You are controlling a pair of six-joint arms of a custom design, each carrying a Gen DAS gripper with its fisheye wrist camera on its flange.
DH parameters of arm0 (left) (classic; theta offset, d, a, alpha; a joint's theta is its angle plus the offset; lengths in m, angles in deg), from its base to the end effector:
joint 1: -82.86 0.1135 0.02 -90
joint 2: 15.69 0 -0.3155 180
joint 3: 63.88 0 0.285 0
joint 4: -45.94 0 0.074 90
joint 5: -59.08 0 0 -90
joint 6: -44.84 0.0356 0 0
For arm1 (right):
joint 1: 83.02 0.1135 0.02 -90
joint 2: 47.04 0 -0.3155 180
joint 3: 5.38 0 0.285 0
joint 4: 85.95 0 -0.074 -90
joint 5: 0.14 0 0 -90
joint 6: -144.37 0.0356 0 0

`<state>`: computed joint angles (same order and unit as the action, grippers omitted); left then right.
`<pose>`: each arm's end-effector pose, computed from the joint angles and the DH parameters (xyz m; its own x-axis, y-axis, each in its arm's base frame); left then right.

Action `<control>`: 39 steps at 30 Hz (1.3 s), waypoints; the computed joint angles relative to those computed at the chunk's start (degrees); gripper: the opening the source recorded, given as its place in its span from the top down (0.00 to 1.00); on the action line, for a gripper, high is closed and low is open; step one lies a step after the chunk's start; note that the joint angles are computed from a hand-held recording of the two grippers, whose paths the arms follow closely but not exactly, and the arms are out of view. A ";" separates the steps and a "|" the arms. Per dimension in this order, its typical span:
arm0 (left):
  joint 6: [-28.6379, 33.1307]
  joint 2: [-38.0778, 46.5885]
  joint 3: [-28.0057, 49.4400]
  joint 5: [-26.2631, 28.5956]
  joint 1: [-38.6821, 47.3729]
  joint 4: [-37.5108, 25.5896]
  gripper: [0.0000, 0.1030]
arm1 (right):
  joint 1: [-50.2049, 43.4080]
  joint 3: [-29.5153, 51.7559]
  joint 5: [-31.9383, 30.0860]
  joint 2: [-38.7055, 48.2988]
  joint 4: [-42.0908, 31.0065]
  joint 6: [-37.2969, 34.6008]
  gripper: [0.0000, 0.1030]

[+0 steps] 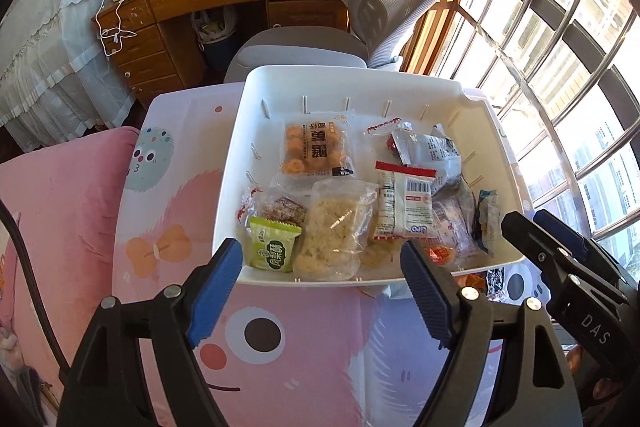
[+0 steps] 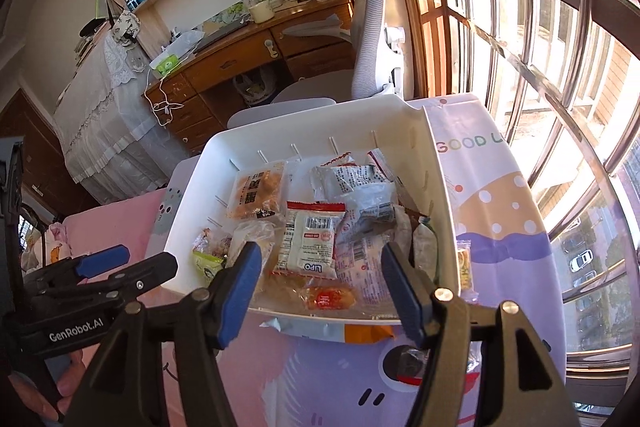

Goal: Organize snacks
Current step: 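Lift both packets into the white tray and open both grippers, then move both tools back toward the remaining snacks beside the tray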

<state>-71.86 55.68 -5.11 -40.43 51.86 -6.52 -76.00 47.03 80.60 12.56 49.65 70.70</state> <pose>0.2116 -0.1203 0.2514 -0.8958 0.0212 -0.4440 0.0512 0.9971 -0.0556 0.2086 0.0315 0.2644 -0.8082 0.1801 -0.5608 0.0077 0.9553 0.2957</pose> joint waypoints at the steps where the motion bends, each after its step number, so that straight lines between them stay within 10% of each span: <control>1: -0.77 -0.34 -0.25 -0.06 -0.90 -0.41 0.21 | -0.43 -0.16 0.06 -0.67 -0.74 -0.35 0.38; 20: -16.10 1.50 -4.77 2.62 -15.78 0.93 0.14 | -17.32 -8.95 -4.51 -11.08 -9.28 -16.04 0.38; 39: -28.27 12.64 -8.04 1.11 -18.05 16.30 0.14 | -25.59 -21.11 -7.00 -8.78 1.70 -31.87 0.38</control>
<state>-100.12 68.32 -13.15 -39.32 33.80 9.78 -101.59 25.92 73.60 3.78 51.36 38.82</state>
